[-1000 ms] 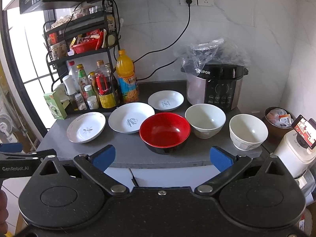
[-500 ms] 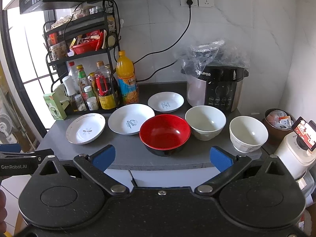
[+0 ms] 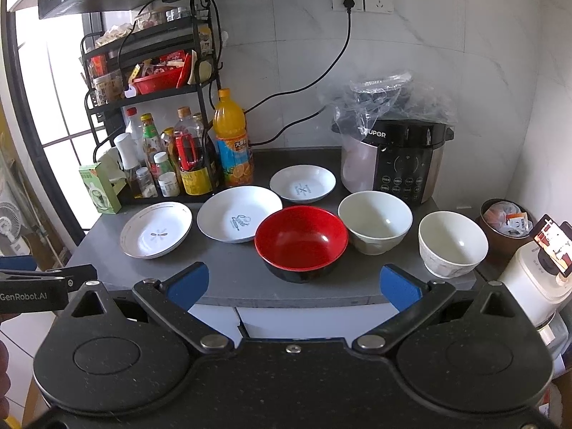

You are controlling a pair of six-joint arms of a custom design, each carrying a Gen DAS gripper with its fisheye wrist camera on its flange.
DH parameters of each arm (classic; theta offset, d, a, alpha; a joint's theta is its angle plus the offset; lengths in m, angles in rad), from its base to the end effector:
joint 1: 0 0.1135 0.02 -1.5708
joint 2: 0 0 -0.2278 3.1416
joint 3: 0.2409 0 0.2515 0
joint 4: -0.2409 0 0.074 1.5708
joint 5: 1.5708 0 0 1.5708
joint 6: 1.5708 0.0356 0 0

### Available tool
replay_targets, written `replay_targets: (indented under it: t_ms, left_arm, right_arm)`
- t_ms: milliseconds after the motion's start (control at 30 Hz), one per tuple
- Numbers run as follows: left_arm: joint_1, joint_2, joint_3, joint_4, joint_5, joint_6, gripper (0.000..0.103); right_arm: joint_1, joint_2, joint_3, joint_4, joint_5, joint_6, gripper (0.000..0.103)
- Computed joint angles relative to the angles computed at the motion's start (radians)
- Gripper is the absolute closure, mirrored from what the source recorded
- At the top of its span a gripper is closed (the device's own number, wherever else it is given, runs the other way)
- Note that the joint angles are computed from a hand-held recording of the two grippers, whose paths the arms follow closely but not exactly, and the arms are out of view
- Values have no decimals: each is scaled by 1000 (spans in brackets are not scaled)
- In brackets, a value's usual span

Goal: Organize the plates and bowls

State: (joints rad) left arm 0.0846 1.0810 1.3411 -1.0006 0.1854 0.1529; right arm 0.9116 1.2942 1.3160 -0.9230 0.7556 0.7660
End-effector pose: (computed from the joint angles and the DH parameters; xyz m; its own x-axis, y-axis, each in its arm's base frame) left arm 0.2137 0.0115 0.3618 -0.6564 0.0946 -0.7485 0.1543 0.9880 -0.0105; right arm 0.1802 0.1927 0.3196 -0.5642 0.0956 -0.8200 0.1061 0.9934 0.0428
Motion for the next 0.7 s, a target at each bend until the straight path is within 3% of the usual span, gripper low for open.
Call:
replay_targets:
  t_ms: [700]
  left_arm:
    - [-73, 81, 87, 1, -50, -44, 1]
  right_arm:
    - [-57, 13, 19, 6, -59, -58, 0]
